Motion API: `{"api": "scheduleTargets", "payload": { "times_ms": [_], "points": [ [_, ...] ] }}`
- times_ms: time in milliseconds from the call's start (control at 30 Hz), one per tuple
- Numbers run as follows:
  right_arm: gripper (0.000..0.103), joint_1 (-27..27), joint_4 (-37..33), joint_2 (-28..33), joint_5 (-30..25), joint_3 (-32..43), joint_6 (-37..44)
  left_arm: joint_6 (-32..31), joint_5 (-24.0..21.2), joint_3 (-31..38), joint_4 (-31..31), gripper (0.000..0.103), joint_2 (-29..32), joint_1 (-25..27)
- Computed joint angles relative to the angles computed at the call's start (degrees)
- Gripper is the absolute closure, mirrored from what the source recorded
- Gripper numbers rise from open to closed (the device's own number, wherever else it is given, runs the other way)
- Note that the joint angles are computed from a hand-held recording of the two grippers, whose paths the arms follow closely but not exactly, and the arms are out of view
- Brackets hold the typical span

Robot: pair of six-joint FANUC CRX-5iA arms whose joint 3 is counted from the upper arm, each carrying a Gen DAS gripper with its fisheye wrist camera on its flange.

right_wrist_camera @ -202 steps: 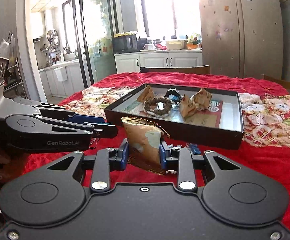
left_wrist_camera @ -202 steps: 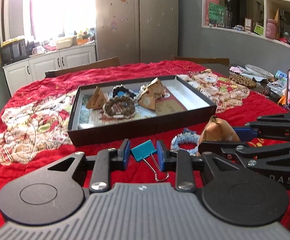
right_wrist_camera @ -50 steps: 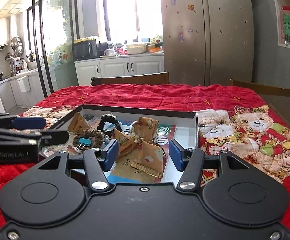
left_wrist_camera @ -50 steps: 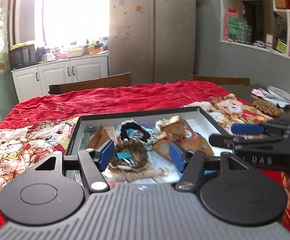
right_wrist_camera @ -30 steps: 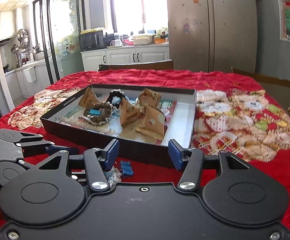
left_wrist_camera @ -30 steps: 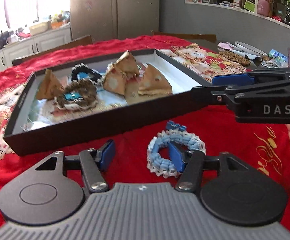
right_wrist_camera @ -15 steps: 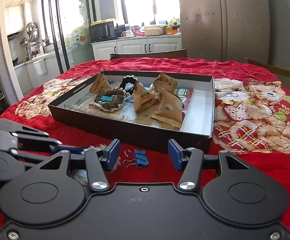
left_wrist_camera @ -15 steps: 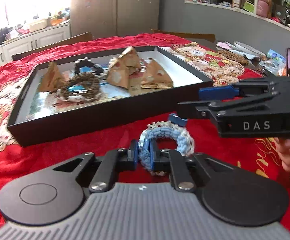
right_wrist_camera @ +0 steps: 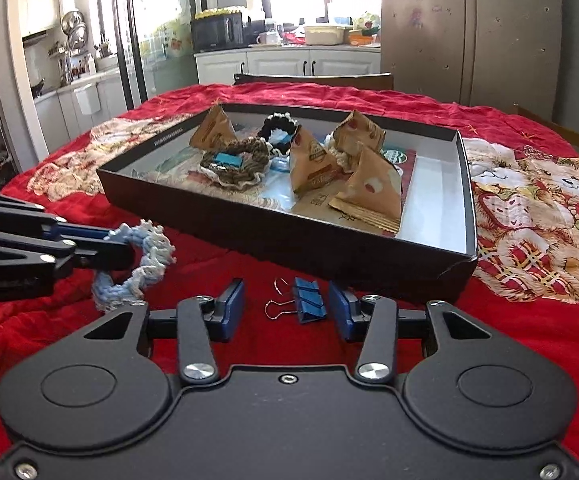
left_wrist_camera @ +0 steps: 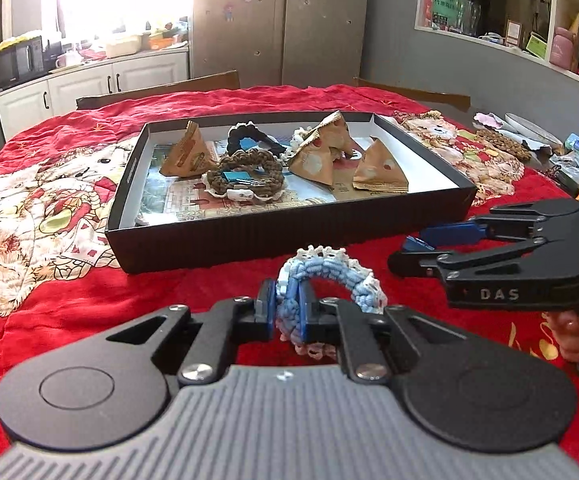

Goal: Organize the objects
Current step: 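Lift and carry the crocheted scrunchie over the black box with the left tool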

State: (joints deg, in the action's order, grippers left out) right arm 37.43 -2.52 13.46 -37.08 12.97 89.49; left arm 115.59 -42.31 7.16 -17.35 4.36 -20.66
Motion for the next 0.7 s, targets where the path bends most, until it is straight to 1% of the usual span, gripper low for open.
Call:
{"api": "scheduleTargets", "payload": {
  "times_ms": [300,500,700],
  "points": [
    [0.071,-0.13,1.76,0.55,0.59,-0.13,-1.89,-0.16,0.23,-0.4,0.43,0.09,0.17,0.0],
    [0.072,0.15,2.56,-0.03,1.51,-1.23,-1.86,0.2,-0.02,-0.33,0.11,0.089,0.21,-0.16],
    [0.072,0.17,1.08,-1.29,1.81,-2.27,0.26,0.56,-0.04,-0.31,-0.18,0.089,0.07,-0.33]
  ]
}}
